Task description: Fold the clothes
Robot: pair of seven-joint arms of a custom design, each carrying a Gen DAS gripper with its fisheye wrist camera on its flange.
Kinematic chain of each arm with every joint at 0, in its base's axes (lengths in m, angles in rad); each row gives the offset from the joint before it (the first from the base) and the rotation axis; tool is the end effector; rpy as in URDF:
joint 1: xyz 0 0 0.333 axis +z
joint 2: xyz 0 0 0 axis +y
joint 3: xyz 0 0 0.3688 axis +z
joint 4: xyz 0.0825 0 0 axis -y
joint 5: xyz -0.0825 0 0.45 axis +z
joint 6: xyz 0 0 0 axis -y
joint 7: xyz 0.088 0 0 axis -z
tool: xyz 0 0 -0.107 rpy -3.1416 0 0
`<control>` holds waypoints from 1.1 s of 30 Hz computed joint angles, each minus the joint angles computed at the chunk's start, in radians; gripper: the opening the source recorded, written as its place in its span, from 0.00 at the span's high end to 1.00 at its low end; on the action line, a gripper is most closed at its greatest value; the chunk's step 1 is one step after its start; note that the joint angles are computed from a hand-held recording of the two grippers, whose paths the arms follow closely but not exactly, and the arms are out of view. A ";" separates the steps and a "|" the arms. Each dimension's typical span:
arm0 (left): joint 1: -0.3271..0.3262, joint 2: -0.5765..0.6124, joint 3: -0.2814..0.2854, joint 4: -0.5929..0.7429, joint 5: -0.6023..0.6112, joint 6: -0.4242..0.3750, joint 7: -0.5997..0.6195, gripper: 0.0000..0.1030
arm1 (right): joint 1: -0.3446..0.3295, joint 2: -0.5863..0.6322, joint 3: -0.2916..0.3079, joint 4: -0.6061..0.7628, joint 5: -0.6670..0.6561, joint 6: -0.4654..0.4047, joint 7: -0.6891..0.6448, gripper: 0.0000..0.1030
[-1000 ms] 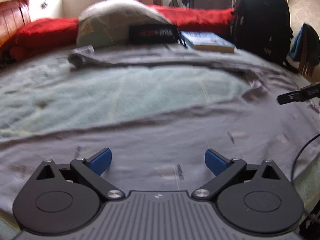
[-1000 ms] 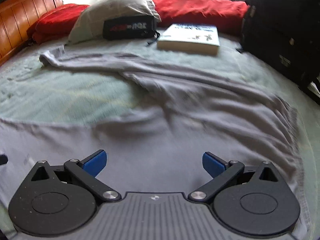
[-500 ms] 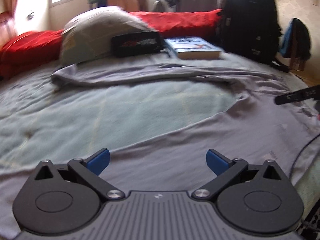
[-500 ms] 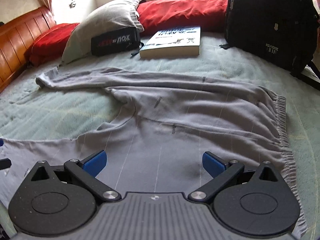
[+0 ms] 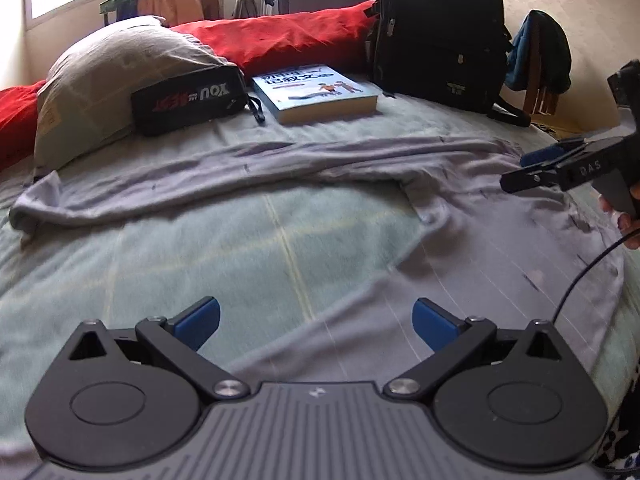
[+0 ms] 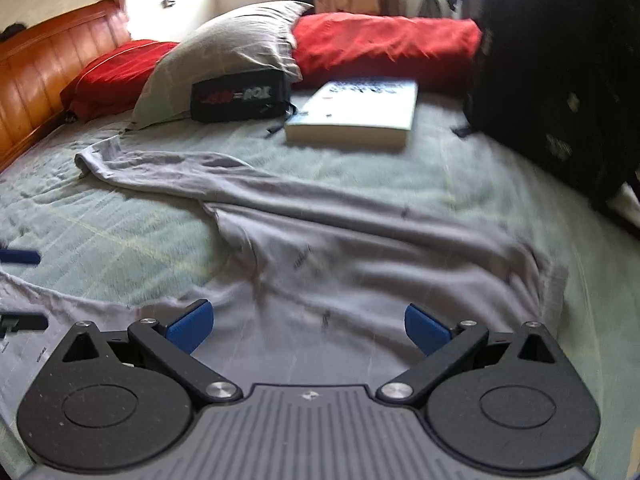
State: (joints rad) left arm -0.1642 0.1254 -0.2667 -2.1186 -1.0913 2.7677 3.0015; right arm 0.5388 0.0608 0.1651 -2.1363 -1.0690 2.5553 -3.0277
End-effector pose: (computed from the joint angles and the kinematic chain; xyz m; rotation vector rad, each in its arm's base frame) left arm 0.6045 -0.2319 0.4074 -0.8728 2.5524 -1.0841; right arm 0.4755 0.4184 0.4245 -1.6001 1.8900 -0.6921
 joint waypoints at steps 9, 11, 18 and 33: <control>0.003 0.188 -0.044 0.206 0.101 0.063 -0.105 0.01 | 0.011 0.179 -0.051 0.217 -0.004 0.069 -0.209 0.15; 0.008 0.229 -0.057 0.239 0.142 0.064 -0.139 0.01 | 0.018 0.230 -0.061 0.275 0.036 0.069 -0.298 0.24; 0.088 0.316 -0.141 0.278 0.171 0.064 -0.114 0.01 | 0.024 0.394 -0.069 0.462 0.253 0.054 -0.636 0.39; 0.133 0.305 -0.149 0.281 0.024 -0.009 -0.019 0.01 | 0.017 0.588 -0.158 0.689 0.574 0.156 -0.760 0.37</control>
State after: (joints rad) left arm -0.0312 0.4306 -0.4154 -1.8375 -1.0673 2.7586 2.9827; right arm 0.5555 0.6493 0.0072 -1.4478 -0.4952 2.7115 -3.7881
